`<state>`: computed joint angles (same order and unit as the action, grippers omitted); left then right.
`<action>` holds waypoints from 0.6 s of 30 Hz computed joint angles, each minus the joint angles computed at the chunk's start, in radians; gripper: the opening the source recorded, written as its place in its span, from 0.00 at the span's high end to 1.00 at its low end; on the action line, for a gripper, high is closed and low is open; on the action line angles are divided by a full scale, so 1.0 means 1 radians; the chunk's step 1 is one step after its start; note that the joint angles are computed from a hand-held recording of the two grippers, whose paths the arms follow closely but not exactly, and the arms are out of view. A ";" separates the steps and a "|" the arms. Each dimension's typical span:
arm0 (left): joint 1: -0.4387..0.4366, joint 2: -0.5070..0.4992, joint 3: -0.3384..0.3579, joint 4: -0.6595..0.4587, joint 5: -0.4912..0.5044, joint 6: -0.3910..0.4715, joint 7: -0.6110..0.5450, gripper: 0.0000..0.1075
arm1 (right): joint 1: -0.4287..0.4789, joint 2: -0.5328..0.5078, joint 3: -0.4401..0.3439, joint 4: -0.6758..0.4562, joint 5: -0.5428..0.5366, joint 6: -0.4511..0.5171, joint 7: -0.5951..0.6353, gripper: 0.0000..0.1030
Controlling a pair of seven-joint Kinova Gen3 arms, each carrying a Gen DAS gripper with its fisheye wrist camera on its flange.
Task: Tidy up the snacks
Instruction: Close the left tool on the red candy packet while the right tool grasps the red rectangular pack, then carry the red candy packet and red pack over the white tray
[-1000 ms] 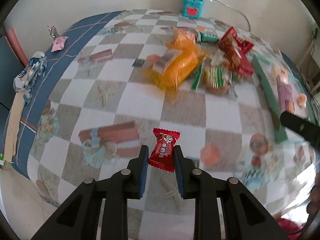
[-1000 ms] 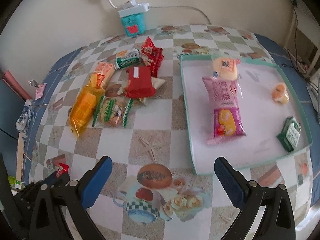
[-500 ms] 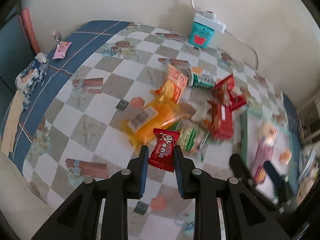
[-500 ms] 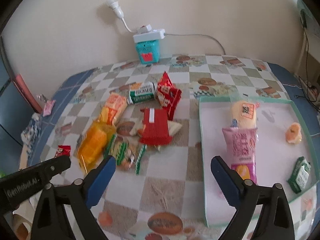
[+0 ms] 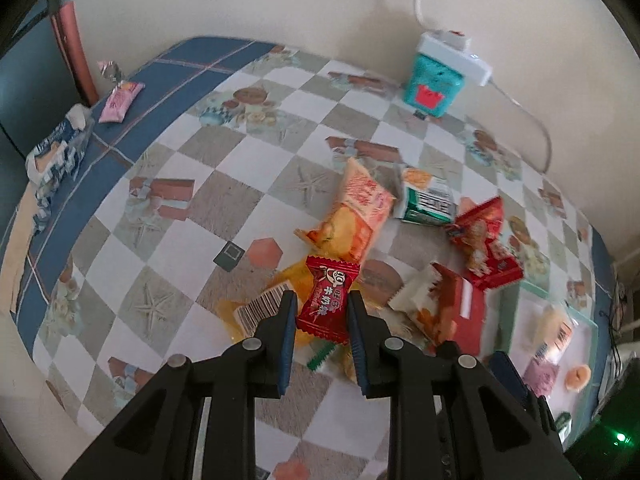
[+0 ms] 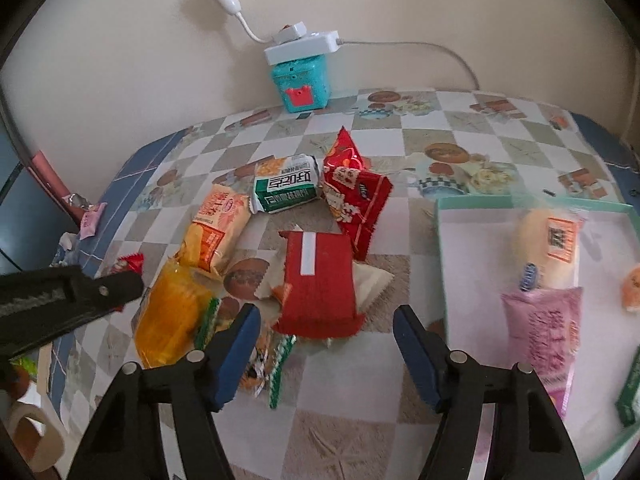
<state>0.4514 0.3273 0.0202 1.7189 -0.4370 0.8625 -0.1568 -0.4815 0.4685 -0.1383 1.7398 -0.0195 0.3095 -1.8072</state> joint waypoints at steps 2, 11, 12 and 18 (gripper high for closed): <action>-0.016 0.003 -0.002 0.010 0.014 -0.020 -0.006 0.76 | -0.001 0.008 -0.002 -0.007 0.002 -0.005 0.005 0.32; -0.026 0.006 -0.009 0.027 0.031 -0.053 -0.006 0.76 | -0.055 0.057 0.047 -0.071 0.035 0.031 -0.025 0.43; -0.028 0.008 -0.009 0.026 0.035 -0.054 -0.008 0.76 | -0.065 0.063 0.056 -0.079 0.044 0.038 -0.033 0.46; -0.026 0.008 -0.017 0.034 0.036 -0.055 -0.002 0.76 | -0.036 0.064 0.034 -0.074 0.038 0.029 -0.036 0.59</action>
